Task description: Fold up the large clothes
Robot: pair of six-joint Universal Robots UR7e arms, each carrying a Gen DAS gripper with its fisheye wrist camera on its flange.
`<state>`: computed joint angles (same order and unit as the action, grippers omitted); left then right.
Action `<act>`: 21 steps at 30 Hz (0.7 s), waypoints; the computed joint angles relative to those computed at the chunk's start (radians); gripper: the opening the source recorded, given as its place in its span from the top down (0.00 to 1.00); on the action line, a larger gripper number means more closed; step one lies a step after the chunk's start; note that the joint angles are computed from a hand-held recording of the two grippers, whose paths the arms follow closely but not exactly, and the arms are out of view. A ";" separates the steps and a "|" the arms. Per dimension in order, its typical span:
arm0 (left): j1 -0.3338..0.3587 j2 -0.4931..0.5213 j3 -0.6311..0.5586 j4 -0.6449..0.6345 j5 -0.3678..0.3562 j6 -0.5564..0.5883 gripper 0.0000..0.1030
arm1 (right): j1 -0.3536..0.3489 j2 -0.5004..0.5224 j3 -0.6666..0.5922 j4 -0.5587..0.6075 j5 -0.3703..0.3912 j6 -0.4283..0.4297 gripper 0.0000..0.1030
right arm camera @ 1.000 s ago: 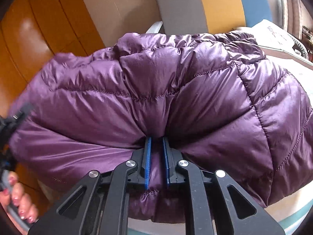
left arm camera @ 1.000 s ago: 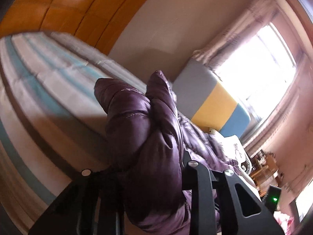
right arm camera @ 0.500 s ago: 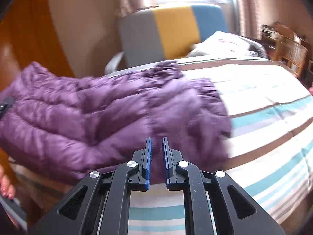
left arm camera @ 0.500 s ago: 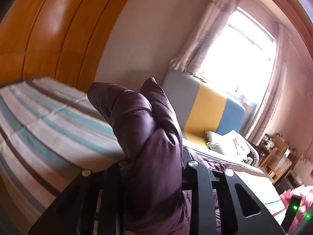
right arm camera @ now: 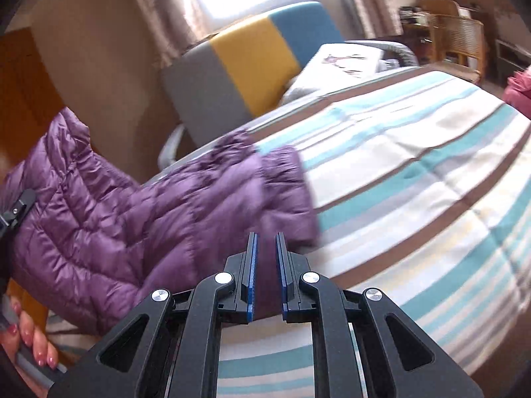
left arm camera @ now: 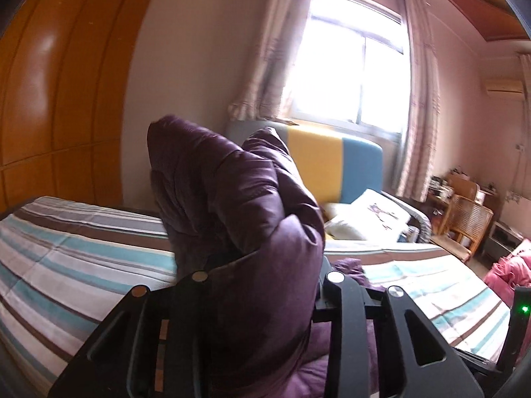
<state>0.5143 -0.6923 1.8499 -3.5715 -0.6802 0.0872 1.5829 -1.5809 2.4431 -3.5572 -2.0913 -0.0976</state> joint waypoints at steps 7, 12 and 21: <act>0.021 0.036 -0.090 0.269 -0.165 -0.163 0.68 | -0.056 -0.076 0.022 0.058 -0.003 0.077 0.89; 0.020 0.061 -0.103 0.360 -0.223 -0.181 0.68 | -0.082 -0.117 0.028 0.083 0.024 0.087 0.89; 0.017 0.121 -0.102 0.442 -0.303 -0.163 0.69 | -0.105 -0.141 0.028 0.113 0.047 0.115 0.89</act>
<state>0.5317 -0.5717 1.7480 -3.1292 -0.9835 -0.0759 1.4775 -1.7217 2.4707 -3.4438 -2.0447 0.0172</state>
